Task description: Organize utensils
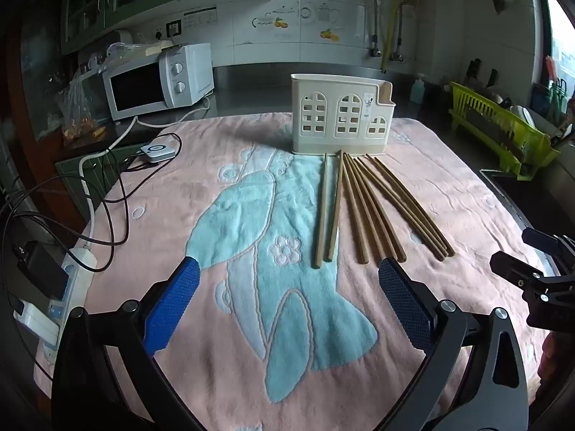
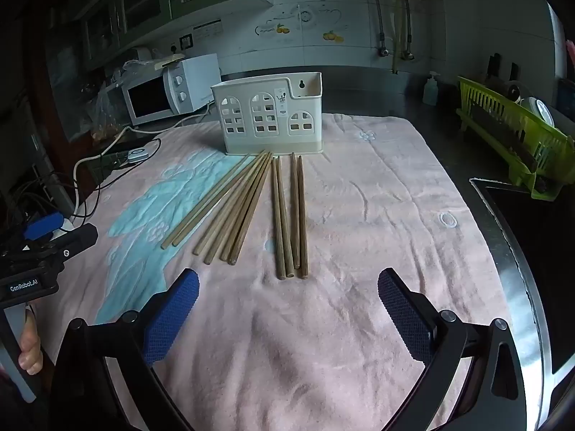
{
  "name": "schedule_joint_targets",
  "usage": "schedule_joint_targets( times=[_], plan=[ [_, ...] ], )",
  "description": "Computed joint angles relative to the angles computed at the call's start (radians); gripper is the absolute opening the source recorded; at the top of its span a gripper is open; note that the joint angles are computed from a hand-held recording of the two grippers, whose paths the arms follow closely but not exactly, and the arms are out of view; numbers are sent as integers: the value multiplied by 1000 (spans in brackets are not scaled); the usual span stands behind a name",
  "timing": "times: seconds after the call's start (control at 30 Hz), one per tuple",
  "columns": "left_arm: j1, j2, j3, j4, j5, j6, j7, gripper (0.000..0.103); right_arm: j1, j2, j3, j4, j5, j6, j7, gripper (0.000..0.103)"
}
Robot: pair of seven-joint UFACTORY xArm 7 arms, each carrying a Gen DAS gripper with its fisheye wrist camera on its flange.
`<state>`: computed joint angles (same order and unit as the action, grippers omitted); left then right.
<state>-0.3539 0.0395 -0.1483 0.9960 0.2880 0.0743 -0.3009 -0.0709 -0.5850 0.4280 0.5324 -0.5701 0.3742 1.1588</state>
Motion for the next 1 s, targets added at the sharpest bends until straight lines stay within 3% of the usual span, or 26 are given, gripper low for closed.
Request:
schedule_joint_targets(
  times=[0.63,1.0],
  plan=[
    [4,-7,4,-6,14,-10,-7,98,1,-13,-6,10,-16,9,-4,96],
    [13,-26,2,-3,147,-26,-117,98,-11,-28,8,14,-16,14,-12,96]
  ],
)
